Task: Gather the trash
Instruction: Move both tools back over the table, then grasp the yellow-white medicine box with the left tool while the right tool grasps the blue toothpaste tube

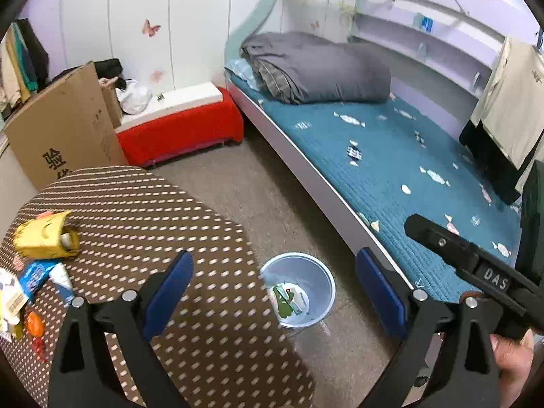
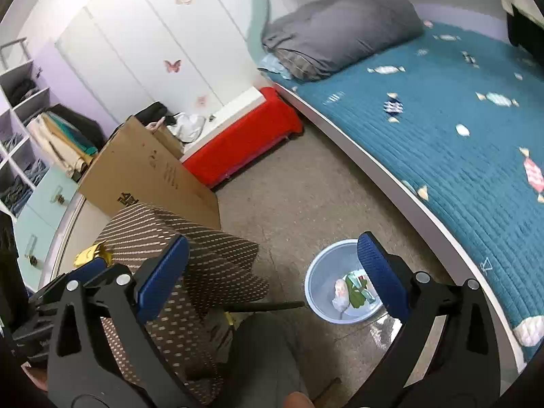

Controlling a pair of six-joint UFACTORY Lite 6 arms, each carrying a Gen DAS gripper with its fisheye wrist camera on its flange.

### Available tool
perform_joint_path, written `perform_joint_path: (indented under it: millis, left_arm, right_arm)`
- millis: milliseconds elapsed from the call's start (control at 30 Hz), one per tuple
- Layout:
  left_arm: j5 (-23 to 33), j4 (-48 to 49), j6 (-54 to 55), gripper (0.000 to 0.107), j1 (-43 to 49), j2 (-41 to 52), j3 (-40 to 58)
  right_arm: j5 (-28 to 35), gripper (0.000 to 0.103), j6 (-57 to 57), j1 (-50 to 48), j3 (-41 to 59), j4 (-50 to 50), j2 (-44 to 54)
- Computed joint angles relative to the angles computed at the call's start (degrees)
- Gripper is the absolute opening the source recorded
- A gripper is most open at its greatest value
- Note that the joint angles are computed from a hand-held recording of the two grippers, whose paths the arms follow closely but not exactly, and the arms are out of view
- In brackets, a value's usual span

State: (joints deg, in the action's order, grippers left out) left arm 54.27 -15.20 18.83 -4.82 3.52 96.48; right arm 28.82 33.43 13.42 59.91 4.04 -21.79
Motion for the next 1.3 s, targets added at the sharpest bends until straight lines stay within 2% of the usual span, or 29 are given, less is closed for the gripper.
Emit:
perform_joint_path:
  millis: [333,533,767,1033,1167,1300]
  left_arm:
    - [6.24,-12.79,16.18,0.095,20.58,-8.72,-1.75]
    - [11.41,-20.59,25.91,0.095,34.71,-8.9,0.06]
    - [15.61,-27.51,33.83,0.095,49.69,-5.49,2.46]
    - [15.97,-32.12,42.21,0.095,62.7,-0.16,1.87]
    - [14.01,-33.22,45.09,0.095,67.29,4.03,2.71]
    - [10.77,-31.35,44.88,0.095,68.1,11.38,7.87]
  right_arm:
    - [6.44,0.097,23.12,18.74,14.42,-22.46,8.06]
    - [10.44,0.097,28.76,27.93,25.09,-29.19,16.35]
    - [14.47,0.097,28.13,35.55,39.5,-31.27,28.88]
    - [17.02,0.097,23.41,40.68,53.21,-29.46,42.36]
    - [18.34,0.097,18.89,41.9,60.76,-26.85,49.63]
    - [21.25,0.097,14.08,41.9,71.97,-23.16,58.92]
